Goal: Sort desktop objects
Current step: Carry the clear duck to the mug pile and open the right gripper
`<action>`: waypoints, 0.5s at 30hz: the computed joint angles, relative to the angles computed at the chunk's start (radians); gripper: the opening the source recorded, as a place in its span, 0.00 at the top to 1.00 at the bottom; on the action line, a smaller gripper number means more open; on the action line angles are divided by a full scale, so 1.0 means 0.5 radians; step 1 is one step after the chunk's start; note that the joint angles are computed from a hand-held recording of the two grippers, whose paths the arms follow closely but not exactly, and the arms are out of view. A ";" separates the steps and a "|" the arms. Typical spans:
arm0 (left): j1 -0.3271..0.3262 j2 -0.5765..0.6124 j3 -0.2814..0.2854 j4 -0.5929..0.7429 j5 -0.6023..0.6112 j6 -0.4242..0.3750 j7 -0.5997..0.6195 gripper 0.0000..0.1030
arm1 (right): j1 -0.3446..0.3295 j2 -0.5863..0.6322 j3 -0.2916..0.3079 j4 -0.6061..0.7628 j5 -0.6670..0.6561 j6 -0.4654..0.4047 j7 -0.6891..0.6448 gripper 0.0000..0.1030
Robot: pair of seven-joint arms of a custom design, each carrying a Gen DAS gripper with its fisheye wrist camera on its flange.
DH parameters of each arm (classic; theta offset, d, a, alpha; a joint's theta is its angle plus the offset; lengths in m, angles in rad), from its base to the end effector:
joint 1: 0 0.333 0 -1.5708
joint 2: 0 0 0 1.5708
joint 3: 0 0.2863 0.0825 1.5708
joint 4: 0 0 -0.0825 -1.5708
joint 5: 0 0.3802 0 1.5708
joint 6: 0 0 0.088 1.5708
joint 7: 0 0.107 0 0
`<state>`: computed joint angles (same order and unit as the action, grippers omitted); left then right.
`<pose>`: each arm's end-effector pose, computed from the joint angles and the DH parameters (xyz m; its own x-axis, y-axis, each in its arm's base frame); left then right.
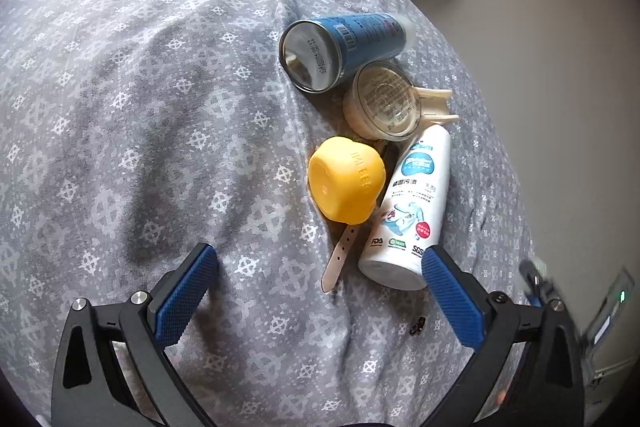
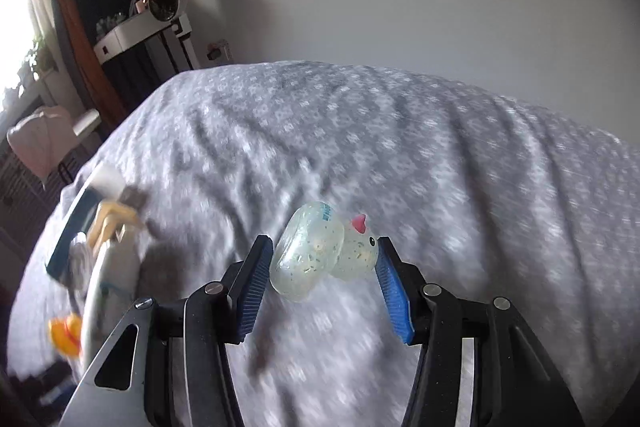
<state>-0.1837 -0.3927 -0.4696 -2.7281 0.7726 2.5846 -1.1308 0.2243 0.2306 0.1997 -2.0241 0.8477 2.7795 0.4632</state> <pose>0.3238 -0.2456 0.3219 0.8288 -0.2122 0.5177 -0.0481 -0.9489 -0.3120 0.5738 0.2178 0.3576 0.7251 -0.6849 -0.0709 -0.5548 -0.5201 -0.6494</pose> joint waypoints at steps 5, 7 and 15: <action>-0.036 -0.012 0.023 0.001 -0.076 0.012 0.081 0.00 | -0.241 -0.372 -0.333 -0.345 -0.147 -0.143 -0.008 0.51; -0.054 -0.018 0.022 0.012 -0.125 -0.007 0.117 0.00 | -0.351 -0.418 -0.472 -0.356 -0.303 -0.078 0.006 0.51; -0.157 0.172 0.091 0.222 -0.334 -0.175 0.559 0.00 | -0.740 -0.154 -0.640 0.087 -0.596 -0.115 0.158 0.51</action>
